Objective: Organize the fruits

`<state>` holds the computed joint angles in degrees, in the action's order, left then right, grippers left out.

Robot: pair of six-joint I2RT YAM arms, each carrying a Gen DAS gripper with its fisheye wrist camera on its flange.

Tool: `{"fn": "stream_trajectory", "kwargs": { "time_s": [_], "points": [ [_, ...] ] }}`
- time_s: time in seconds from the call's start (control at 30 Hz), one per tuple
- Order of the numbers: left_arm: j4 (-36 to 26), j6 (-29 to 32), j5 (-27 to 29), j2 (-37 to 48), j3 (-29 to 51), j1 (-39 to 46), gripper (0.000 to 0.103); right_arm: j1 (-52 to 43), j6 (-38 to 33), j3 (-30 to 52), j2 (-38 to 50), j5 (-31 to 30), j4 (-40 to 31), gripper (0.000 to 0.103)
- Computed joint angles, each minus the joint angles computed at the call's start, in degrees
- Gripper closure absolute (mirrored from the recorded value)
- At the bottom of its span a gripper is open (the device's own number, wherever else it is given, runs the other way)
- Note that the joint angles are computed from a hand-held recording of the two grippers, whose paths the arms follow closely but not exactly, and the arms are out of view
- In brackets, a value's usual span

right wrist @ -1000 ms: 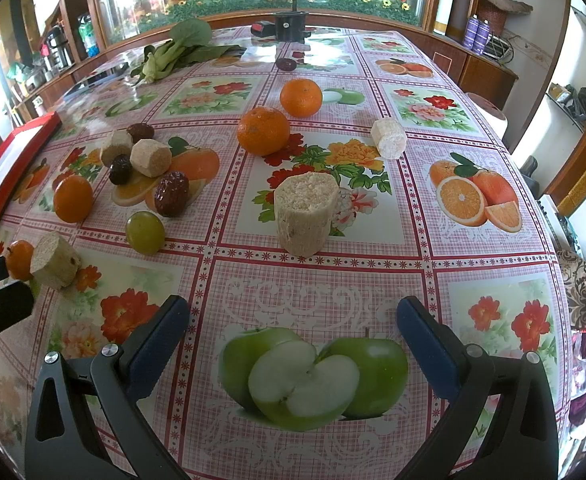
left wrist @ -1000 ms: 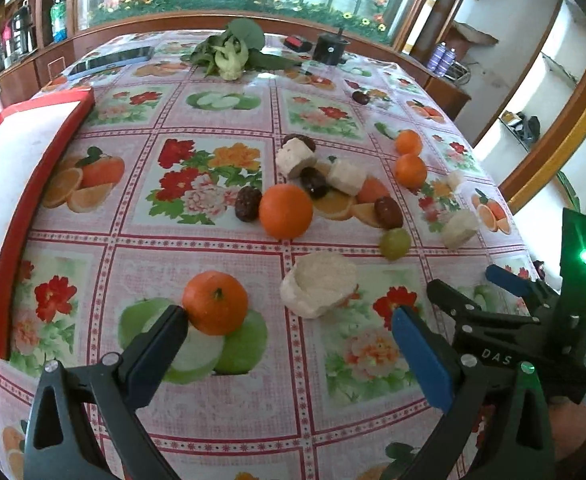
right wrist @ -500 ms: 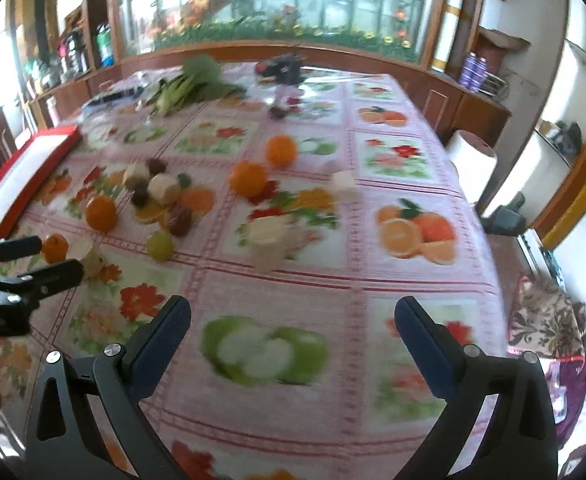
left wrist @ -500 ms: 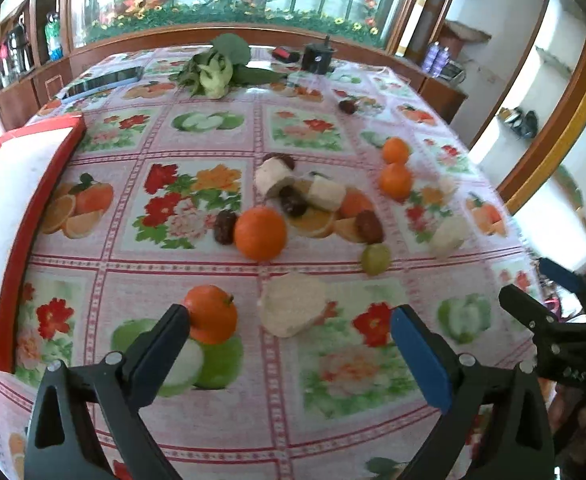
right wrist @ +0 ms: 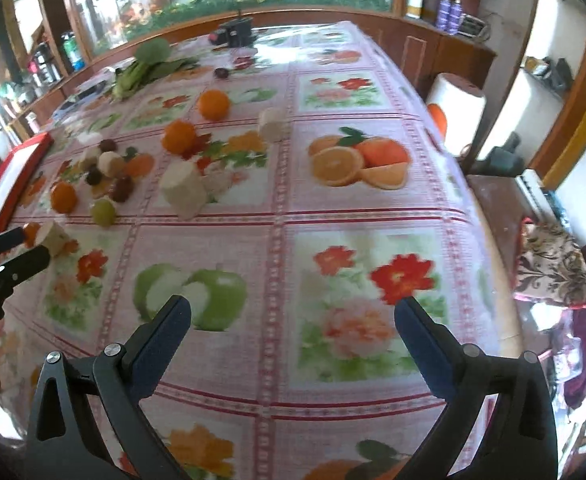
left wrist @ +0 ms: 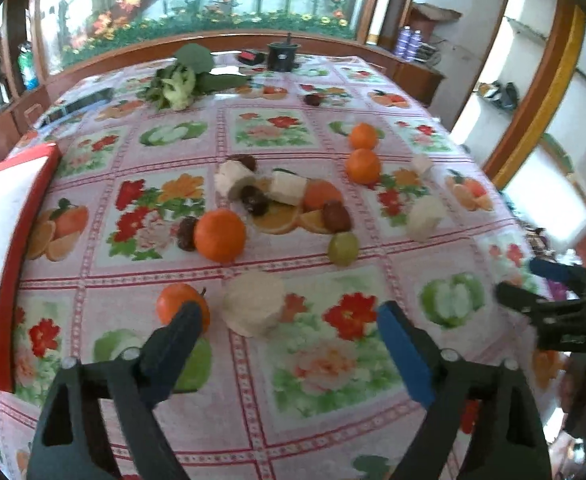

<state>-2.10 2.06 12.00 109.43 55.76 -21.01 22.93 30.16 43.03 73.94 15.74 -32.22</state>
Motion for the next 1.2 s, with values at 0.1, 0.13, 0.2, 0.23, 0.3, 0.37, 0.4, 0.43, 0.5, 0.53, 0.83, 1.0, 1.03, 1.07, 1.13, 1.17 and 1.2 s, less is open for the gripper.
{"fn": "stream_trajectory", "kwargs": {
  "time_s": [0.1, 0.13, 0.2, 0.23, 0.3, 0.37, 0.4, 0.43, 0.5, 0.53, 0.83, 1.0, 1.03, 1.07, 1.13, 1.17, 1.2],
  "points": [
    [1.15, 0.76, 3.29, -2.19, -1.94, 1.87, 0.013, 1.62, -0.63, 1.33, 2.1, -0.59, 1.06, 0.001],
    [1.48, 1.39, 4.94, -3.13, -2.7, 2.88, 0.013, 1.97, -0.99, 2.04, 3.2, -0.43, 1.44, 0.001],
    [1.26, 2.76, 7.69, -3.97, -3.3, 4.19, 0.013, 2.07, -1.24, 3.72, 5.51, -0.17, 1.73, 0.001],
    [0.46, 3.54, 8.93, -3.98, -3.12, 4.83, 0.013, 1.68, -1.35, 4.25, 6.25, -0.88, 2.22, 0.001],
    [-1.43, 4.13, 11.02, -3.74, -2.49, 5.92, 0.013, 1.48, -1.17, 4.71, 6.9, -1.81, 2.89, 0.001],
    [-2.7, 5.25, 13.44, -4.8, -3.01, 7.49, 0.013, 1.88, -1.57, 5.17, 7.43, -1.86, 3.01, 0.001],
    [-2.18, 5.98, 14.5, -5.99, -4.08, 8.54, 0.013, 2.13, -1.79, 5.17, 7.44, -1.64, 2.98, 0.001],
    [-1.23, 6.81, 15.13, -7.37, -5.33, 9.73, 0.013, 2.37, -2.13, 5.15, 7.36, -1.47, 3.03, 0.001],
    [-1.21, 7.72, 14.88, -7.53, -5.09, 10.85, 0.013, 2.58, -2.57, 4.9, 7.34, -1.32, 3.48, 0.001],
    [-2.03, 7.51, 13.35, -6.38, -3.69, 10.66, 0.013, 2.43, -2.61, 4.81, 7.45, -1.53, 3.72, 0.001],
    [-2.11, 2.56, 8.41, 1.42, 0.88, 2.85, 0.015, 1.45, -2.04, 5.1, 8.81, -3.91, 4.39, 0.001],
    [-3.79, -0.6, 4.06, 7.22, 6.05, 0.55, 0.038, 0.6, -1.74, 4.45, 7.74, -4.3, 4.54, 0.0],
    [-1.75, -1.18, 2.15, 6.99, 5.28, 0.05, 0.05, 0.42, -1.73, 4.43, 7.7, -4.18, 4.58, 0.0],
    [-2.18, -1.45, 1.93, 7.43, 5.94, 0.0, 0.057, 0.36, -1.82, 4.56, 7.8, -4.11, 4.63, 0.0],
    [-2.37, -2.89, 2.75, 7.97, 6.68, 0.43, 0.063, 0.17, -2.38, 4.9, 8.17, -3.91, 4.96, 0.0],
    [-2.21, -3.63, 2.61, 8.06, 6.74, 0.57, 0.063, 0.15, -2.79, 5.27, 8.71, -3.65, 5.33, 0.0],
    [-1.86, -4.19, 2.08, 8.1, 6.67, 0.46, 0.063, 0.06, -3.25, 5.87, 9.51, -3.53, 5.63, 0.0]
  ]
}}
